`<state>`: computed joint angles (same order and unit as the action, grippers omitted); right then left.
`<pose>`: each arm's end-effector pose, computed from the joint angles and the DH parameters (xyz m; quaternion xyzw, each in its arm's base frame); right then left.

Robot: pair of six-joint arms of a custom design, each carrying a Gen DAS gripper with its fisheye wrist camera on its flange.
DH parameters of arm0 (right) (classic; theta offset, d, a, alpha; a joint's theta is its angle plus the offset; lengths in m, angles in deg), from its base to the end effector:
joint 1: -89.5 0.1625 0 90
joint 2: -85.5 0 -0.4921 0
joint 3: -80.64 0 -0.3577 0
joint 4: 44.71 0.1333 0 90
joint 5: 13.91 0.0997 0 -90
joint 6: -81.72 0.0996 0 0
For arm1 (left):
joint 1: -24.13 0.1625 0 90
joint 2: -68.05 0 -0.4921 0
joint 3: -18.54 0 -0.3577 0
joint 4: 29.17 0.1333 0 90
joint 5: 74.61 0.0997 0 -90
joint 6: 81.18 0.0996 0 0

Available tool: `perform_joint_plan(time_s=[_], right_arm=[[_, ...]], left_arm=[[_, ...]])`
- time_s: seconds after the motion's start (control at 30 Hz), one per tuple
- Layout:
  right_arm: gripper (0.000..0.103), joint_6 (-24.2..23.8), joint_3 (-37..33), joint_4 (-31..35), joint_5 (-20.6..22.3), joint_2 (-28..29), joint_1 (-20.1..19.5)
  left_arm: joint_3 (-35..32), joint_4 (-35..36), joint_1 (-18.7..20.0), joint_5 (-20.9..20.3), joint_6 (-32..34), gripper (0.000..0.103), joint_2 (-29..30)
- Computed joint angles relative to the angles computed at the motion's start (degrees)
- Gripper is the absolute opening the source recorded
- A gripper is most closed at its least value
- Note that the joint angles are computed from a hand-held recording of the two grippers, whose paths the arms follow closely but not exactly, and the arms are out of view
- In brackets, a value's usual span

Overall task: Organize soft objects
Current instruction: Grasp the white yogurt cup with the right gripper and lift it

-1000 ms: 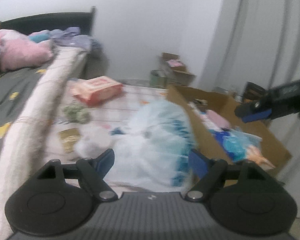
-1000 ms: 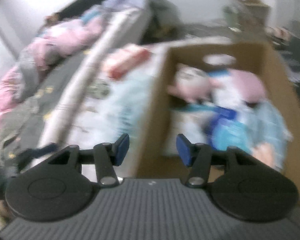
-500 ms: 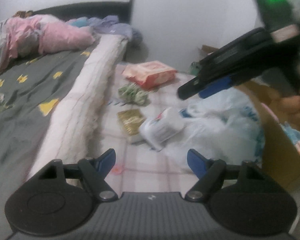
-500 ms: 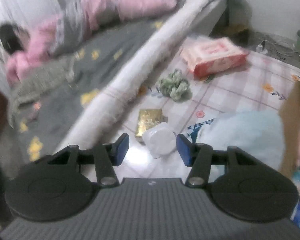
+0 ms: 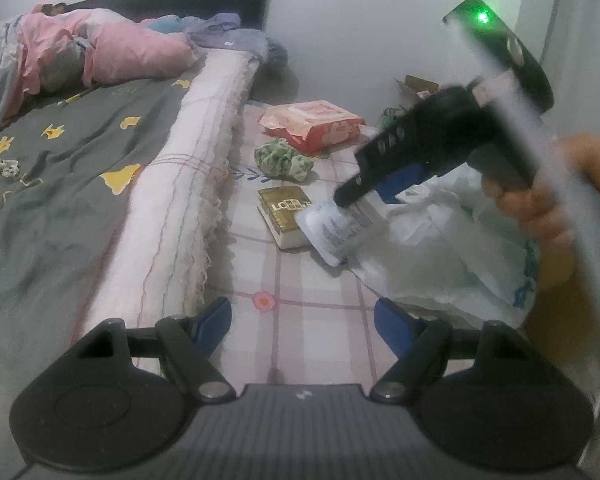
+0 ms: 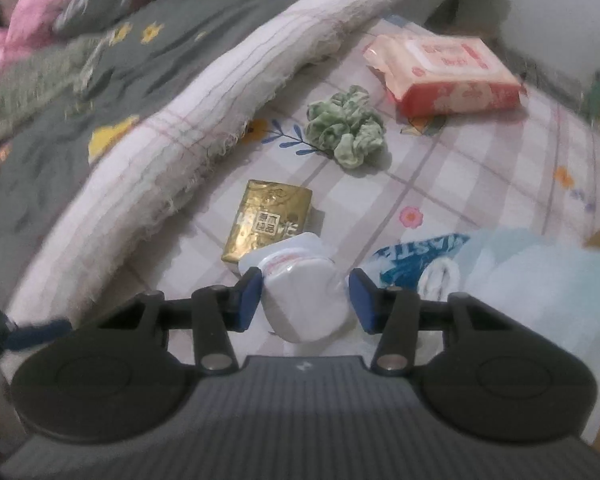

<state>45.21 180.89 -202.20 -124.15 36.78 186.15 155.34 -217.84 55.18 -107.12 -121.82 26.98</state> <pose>0.1756 -0.6528 0.1898 0.3359 -0.9155 0.0872 0.2033 -0.2628 -0.4119 0.0815 0.1273 0.8673 -0.3817 0.2932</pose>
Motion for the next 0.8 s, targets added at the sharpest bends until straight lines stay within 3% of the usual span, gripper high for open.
perform_joint_plan(time_s=[0.23, 0.37, 0.53, 0.63, 0.7, 0.8], right_arm=[[0.047, 12.94, 3.36, 9.17, 19.39, -6.66, -4.74], [0.047, 17.72, 8.49, 12.14, 26.86, -8.25, -8.31], [0.047, 21.28, 15.22, 9.36, 29.5, -8.26, -12.65], [0.047, 24.03, 18.05, 6.9, 32.73, -9.3, -15.42], [0.047, 23.85, 19.98, 3.19, 31.73, -10.1, -15.53], [0.046, 21.97, 22.83, -3.02, 26.25, -11.36, -13.97]], left_arm=[[4.07, 3.29, -3.83, -1.3, -5.48, 0.08, -2.33], [5.73, 8.31, -5.91, -1.95, -10.19, 0.08, -3.66], [6.6, 11.99, -7.19, -2.83, -13.7, 0.08, -4.26], [6.69, 10.52, -7.37, -3.13, -12.98, 0.08, -3.71], [6.6, 8.74, -7.17, -3.22, -11.79, 0.08, -3.04], [6.18, 6.23, -6.56, -3.17, -9.8, 0.08, -1.89]])
